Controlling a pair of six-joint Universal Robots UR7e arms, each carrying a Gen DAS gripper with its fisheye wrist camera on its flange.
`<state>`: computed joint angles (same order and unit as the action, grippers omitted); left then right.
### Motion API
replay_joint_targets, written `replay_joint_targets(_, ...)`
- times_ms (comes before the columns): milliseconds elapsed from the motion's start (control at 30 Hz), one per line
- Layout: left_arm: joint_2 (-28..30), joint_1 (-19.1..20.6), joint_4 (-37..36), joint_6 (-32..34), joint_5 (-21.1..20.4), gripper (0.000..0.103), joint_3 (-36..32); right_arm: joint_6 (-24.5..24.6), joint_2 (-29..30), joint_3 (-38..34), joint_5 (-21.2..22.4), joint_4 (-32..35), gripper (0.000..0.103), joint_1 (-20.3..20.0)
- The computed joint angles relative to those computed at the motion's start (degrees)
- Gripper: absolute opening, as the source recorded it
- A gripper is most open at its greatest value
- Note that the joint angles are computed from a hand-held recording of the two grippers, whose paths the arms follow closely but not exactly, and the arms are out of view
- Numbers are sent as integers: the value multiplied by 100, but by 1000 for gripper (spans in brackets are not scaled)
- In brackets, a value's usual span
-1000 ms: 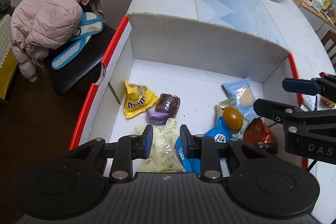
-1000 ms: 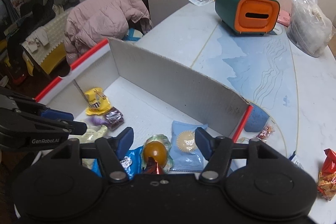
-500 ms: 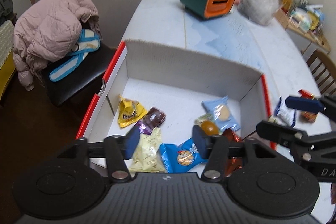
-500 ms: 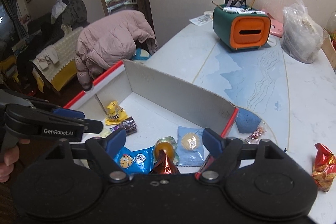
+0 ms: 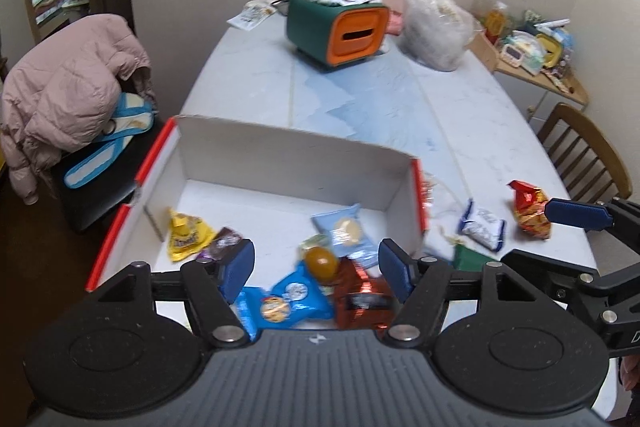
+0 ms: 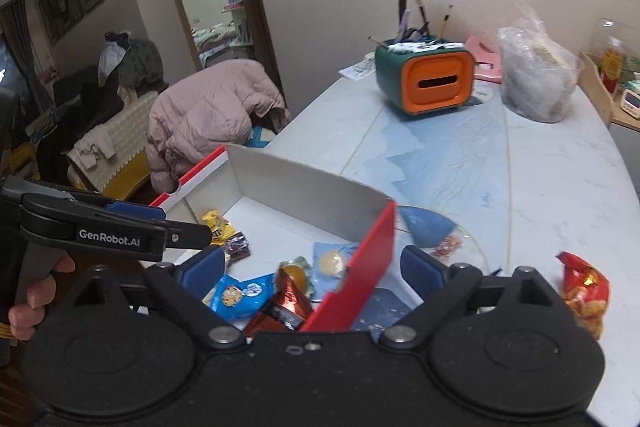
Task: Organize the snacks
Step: 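Withdraw both tools from the box toward the red chip bag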
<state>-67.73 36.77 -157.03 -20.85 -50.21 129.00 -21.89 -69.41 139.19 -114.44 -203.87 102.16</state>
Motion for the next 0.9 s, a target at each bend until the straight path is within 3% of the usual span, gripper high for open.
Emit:
replay_joint_targets(133, 160, -112, -276, -105, -89, 76, 34, -148, -326, 290, 65, -212, 102, -177)
replay_joint_targets(433, 753, -368, -519, -462, -391, 77, -164, -733, -1262, 881, 202, -237, 103, -769)
replay_joint_targets(633, 1325, -525, -533, -559, -467, 77, -553, -1066, -2040, 1089, 243, 72, 103, -1414)
replay_joint_targets(900, 2082, -587, -351, -764, -459, 77, -1218, -1462, -2912, 1072, 744, 707, 103, -2351)
